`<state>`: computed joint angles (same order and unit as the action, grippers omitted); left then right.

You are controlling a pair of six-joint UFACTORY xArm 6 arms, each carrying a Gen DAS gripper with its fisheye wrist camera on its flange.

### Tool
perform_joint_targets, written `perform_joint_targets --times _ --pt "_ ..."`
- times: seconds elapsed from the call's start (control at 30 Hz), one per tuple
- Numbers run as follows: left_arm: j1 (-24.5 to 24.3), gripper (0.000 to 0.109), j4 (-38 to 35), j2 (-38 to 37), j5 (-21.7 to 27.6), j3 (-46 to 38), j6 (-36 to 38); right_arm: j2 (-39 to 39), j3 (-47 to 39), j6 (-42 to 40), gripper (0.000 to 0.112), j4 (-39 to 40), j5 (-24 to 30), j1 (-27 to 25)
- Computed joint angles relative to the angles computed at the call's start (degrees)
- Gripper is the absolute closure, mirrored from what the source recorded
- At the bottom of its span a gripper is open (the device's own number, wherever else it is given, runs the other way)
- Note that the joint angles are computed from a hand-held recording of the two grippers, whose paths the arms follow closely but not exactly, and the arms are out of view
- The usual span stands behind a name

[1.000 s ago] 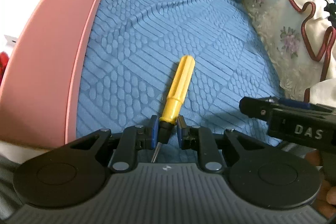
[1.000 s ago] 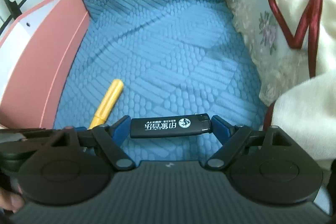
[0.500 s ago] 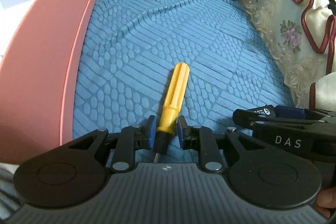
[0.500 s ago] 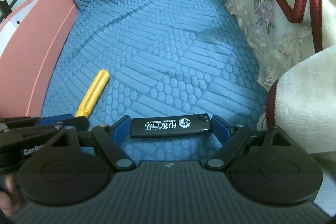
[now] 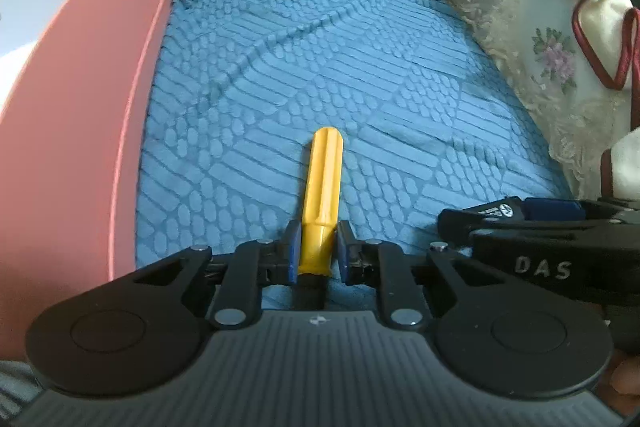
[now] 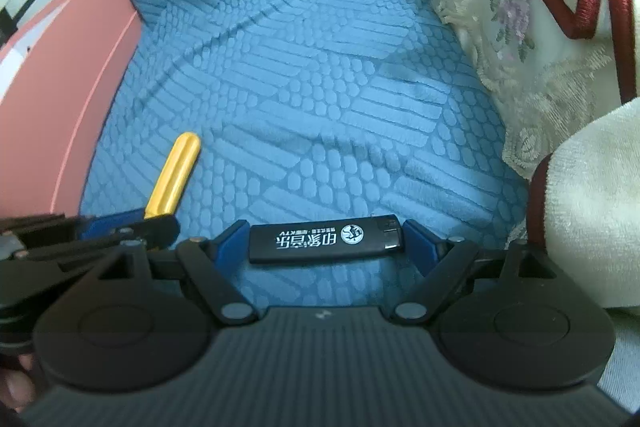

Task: Organize rigid objects
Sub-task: 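Lift and carry the screwdriver and USB stick with both tools to the pink box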

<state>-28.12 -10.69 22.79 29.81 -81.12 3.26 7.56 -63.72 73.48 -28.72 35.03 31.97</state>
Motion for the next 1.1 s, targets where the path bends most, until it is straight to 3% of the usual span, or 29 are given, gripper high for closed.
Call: perform_joint_targets --times 0.5,1.1 --pt "1.41 0.087 -9.94 -9.97 -0.93 4.61 3.68 -8.84 0.55 5.77 0.028 -9.38 5.68 3.14" --pt "3.47 0.089 -13.07 -19.41 -2.09 8.43 7.05 -11.17 -4.14 6.74 0.028 -13.99 10.87 8.38"
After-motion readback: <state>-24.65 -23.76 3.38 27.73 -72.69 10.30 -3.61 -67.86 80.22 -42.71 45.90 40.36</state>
